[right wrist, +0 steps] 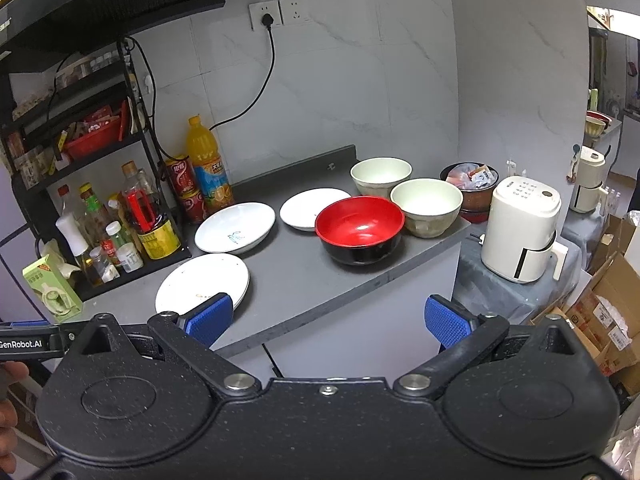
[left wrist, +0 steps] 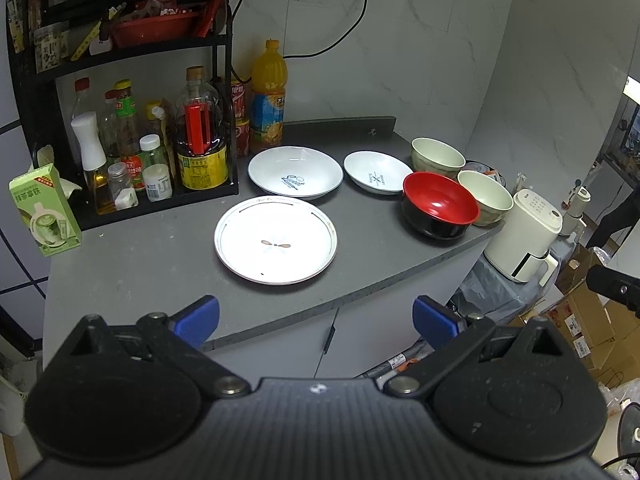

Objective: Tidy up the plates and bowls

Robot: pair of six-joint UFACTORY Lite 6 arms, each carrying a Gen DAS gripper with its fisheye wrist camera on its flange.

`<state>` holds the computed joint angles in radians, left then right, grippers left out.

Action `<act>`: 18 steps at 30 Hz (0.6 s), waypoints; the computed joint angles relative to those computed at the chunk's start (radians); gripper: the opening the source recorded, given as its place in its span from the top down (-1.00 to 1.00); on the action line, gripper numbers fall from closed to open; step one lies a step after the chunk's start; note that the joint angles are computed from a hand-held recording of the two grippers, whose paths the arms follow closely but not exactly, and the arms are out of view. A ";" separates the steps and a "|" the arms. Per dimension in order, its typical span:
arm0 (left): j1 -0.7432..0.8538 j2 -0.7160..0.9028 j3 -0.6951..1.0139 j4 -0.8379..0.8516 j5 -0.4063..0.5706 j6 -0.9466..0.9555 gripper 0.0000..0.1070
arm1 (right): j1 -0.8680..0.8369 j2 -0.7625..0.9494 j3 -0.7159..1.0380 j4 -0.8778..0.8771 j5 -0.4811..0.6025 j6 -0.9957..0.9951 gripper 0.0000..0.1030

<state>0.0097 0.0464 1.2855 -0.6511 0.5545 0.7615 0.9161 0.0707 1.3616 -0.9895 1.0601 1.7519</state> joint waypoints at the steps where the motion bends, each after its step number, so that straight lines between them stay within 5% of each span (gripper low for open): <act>1: 0.000 -0.001 -0.003 -0.001 -0.002 0.002 -0.91 | -0.001 0.002 0.002 0.003 -0.001 -0.003 -1.00; 18: -0.001 0.062 0.090 0.037 0.062 -0.072 -0.91 | -0.050 0.011 -0.005 0.031 -0.039 -0.007 -1.00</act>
<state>0.0091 0.1086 1.3753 -0.6144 0.6161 0.6891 0.8663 0.0817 1.3566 -0.9589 1.0216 1.7444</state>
